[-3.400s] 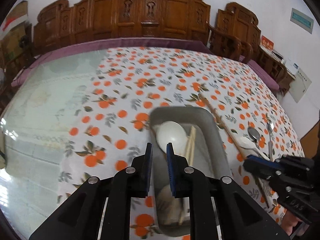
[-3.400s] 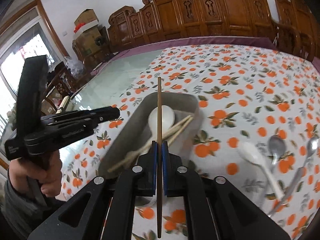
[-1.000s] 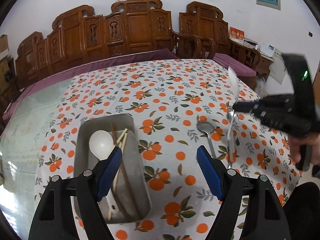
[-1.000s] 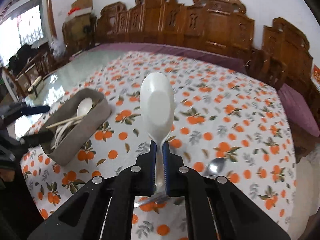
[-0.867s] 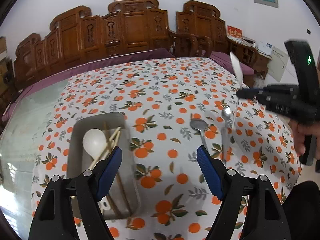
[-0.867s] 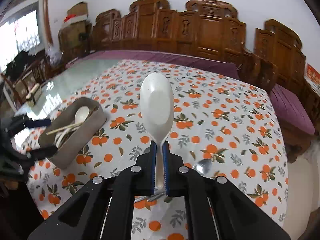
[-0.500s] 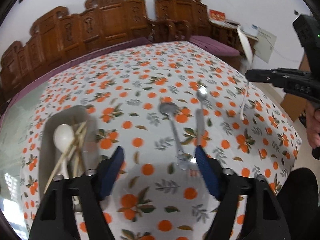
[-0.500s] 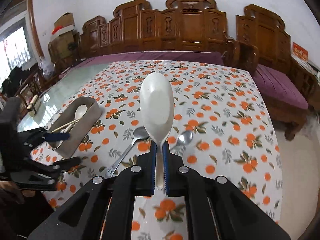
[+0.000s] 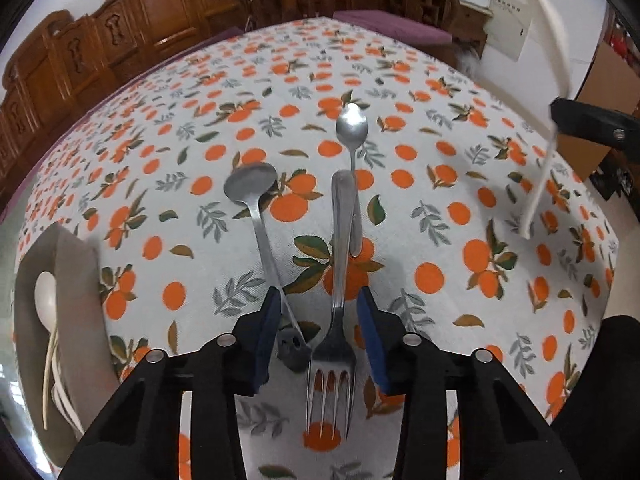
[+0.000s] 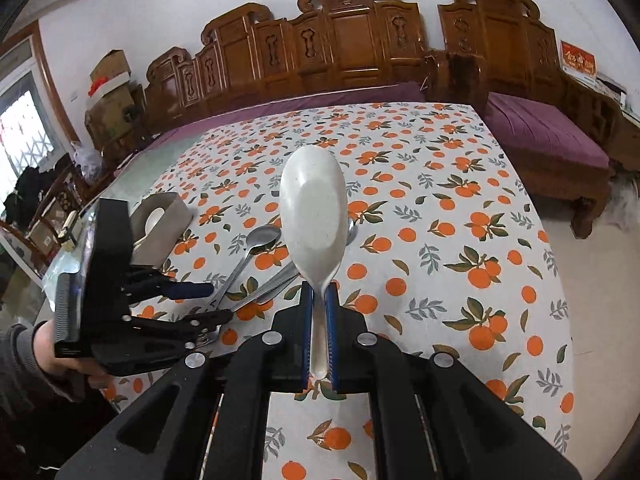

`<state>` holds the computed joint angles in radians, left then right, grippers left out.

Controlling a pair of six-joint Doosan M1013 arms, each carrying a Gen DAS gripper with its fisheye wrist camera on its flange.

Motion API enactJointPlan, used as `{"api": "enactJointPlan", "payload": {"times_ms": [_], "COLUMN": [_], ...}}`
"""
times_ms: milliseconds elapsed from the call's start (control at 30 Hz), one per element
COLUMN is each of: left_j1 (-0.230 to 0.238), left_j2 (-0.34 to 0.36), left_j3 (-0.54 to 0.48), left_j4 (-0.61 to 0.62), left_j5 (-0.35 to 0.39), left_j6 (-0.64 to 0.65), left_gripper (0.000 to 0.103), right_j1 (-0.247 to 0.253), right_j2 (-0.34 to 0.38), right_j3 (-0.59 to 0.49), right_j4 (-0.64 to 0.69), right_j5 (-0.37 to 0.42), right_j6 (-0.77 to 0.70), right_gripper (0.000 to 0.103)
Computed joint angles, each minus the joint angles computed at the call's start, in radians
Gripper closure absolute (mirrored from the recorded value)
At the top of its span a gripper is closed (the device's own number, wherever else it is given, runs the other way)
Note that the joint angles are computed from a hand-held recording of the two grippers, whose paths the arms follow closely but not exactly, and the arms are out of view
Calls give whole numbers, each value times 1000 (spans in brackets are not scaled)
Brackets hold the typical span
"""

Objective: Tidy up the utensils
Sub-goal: 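Grasp a metal fork with the left tool and lift while the right tool holds the spoon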

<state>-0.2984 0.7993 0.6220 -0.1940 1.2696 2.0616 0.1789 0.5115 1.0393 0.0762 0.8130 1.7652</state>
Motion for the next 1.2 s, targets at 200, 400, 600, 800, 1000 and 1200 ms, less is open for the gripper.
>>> {"api": "enactJointPlan", "payload": {"times_ms": [200,400,600,800,1000,1200], "left_j1": [-3,-6,-2,9,26,52], "left_j2": [30,45,42,16,-19,-39], "left_j3": [-47,-62,-58,-25,-5,-18], "left_j4": [-1,-4,-26,-39,-57,-85], "left_j5": [38,45,49,31,-12,-45], "left_j6": [-9,-12,-6,-26,-20,-16], "left_gripper": [76,76,97,97,97,97], "right_j1": [-1,3,7,17,36,57], "right_j2": [2,8,14,24,43,69], "right_j3": [-2,-10,-15,-28,-64,-119], "right_j4": [20,23,26,25,22,23], "right_j5": [-2,6,17,30,51,68], "right_j6": [-17,-26,-29,-40,-57,-63], "right_gripper": [95,95,95,95,95,95]}}
